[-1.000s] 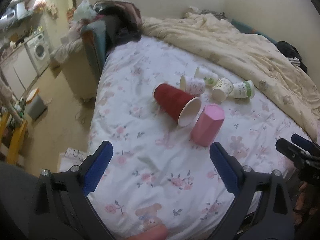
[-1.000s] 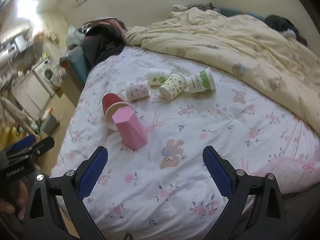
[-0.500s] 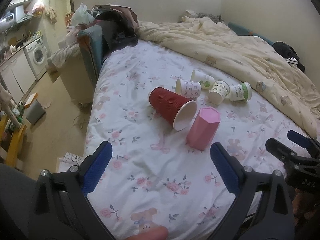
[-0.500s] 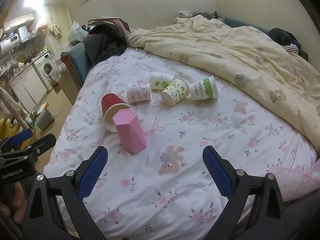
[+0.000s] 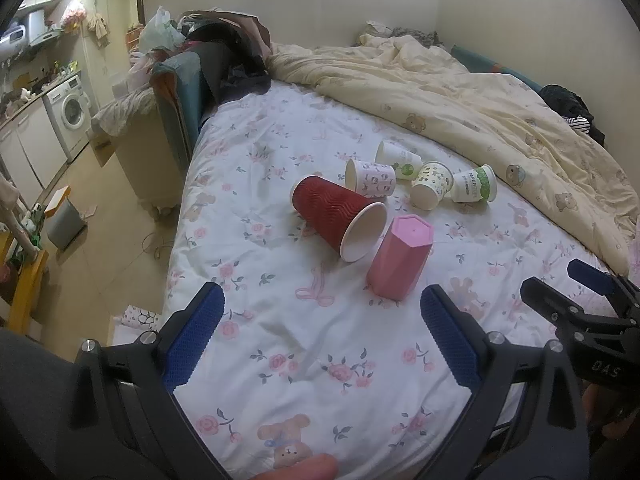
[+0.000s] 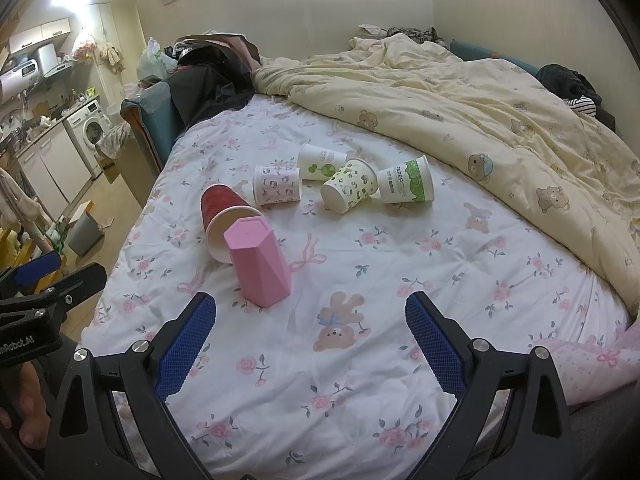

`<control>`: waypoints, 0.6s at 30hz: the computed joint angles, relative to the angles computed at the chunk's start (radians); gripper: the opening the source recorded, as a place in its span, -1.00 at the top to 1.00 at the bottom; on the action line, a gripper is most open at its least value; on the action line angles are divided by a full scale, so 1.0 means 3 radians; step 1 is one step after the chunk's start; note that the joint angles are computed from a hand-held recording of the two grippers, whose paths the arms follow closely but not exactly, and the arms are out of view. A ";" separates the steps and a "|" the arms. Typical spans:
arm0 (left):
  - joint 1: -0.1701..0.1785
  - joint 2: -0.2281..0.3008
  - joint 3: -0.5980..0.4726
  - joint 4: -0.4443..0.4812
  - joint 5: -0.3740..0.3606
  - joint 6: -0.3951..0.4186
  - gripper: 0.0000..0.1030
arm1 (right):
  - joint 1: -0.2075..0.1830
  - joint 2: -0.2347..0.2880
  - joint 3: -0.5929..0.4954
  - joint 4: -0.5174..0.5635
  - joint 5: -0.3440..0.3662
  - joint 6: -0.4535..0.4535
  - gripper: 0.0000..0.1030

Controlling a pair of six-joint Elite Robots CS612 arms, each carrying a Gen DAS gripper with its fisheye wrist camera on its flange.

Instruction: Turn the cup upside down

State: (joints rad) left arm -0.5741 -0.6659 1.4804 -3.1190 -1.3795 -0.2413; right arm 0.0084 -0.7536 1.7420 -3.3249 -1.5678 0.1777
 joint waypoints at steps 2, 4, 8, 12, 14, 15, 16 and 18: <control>0.0001 -0.0001 0.0001 0.0003 -0.0007 -0.0005 -0.89 | 0.0000 0.0001 -0.0003 0.0008 0.0001 -0.0006 -0.91; 0.0002 -0.0002 0.0000 0.0001 -0.0019 -0.0008 -0.89 | -0.0001 -0.0002 -0.0003 0.0016 0.0002 -0.0015 -0.91; 0.0001 -0.0002 0.0003 -0.0005 -0.0014 0.0000 -0.89 | 0.0001 0.0003 -0.0008 0.0011 0.0000 -0.0011 -0.91; -0.0001 -0.0002 0.0001 -0.0008 -0.0011 0.0005 -0.89 | 0.0000 0.0002 -0.0007 0.0013 0.0002 -0.0009 -0.91; -0.0001 -0.0002 -0.0002 0.0000 -0.0014 0.0003 -0.89 | 0.0002 0.0003 -0.0010 0.0014 0.0003 -0.0006 -0.91; -0.0001 -0.0002 0.0000 -0.0001 -0.0018 0.0001 -0.89 | 0.0002 0.0003 -0.0010 0.0014 0.0003 -0.0006 -0.91; -0.0001 -0.0005 0.0004 -0.0002 -0.0022 0.0003 -0.89 | 0.0003 0.0004 -0.0012 0.0015 0.0002 -0.0007 -0.91; 0.0001 -0.0005 -0.0004 0.0029 -0.0043 0.0001 -0.89 | 0.0001 0.0003 -0.0011 0.0021 0.0004 -0.0006 -0.91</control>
